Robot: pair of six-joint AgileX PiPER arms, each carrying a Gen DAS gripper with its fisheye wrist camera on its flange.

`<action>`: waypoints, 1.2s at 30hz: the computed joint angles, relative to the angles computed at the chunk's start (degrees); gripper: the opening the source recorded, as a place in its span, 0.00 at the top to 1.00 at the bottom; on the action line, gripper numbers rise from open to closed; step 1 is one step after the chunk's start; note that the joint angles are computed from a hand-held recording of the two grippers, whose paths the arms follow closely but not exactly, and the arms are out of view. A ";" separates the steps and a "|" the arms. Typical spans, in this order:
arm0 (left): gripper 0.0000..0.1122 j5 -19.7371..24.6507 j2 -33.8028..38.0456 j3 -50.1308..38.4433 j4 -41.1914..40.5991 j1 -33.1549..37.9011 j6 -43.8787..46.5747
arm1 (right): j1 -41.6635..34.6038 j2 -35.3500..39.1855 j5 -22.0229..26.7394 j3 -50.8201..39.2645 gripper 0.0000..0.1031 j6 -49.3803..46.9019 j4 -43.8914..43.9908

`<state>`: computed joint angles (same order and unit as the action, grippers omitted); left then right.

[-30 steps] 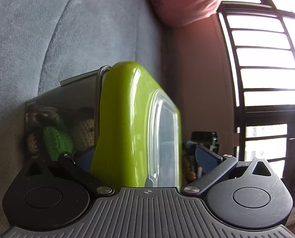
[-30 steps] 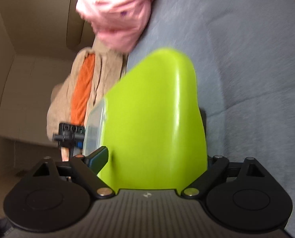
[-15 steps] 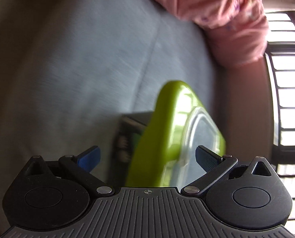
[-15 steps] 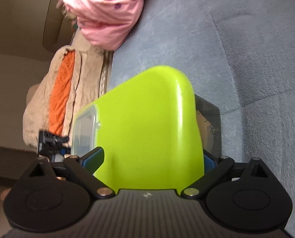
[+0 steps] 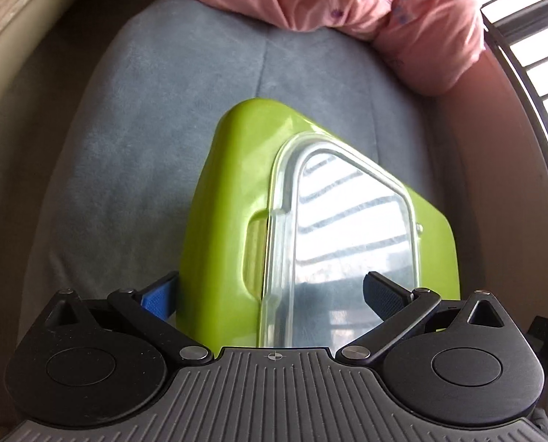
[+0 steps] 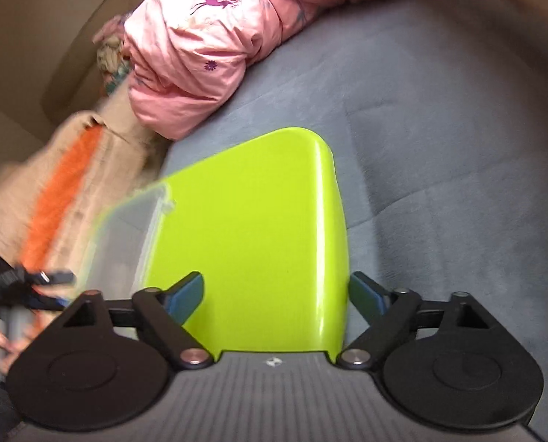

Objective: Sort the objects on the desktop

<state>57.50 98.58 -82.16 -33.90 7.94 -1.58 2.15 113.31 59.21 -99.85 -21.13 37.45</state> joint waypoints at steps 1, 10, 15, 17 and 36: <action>0.08 -0.49 0.22 0.00 0.14 -0.14 0.39 | 0.78 -1.20 -1.85 1.42 0.18 -0.85 -1.72; 0.08 0.76 -13.14 6.58 6.13 4.46 -9.20 | -4.33 -4.06 -3.32 8.54 0.16 0.58 6.52; 0.08 4.96 -22.06 8.70 7.09 0.42 -13.10 | -5.71 -11.30 -8.95 18.11 0.14 4.49 7.79; 0.08 4.97 -25.41 11.38 5.13 -1.63 -13.27 | -5.93 -15.83 -11.31 22.88 0.14 3.96 8.42; 0.08 -16.85 -7.75 13.68 8.92 -24.70 -23.62 | 8.22 -14.74 -22.92 39.55 0.07 -0.45 34.59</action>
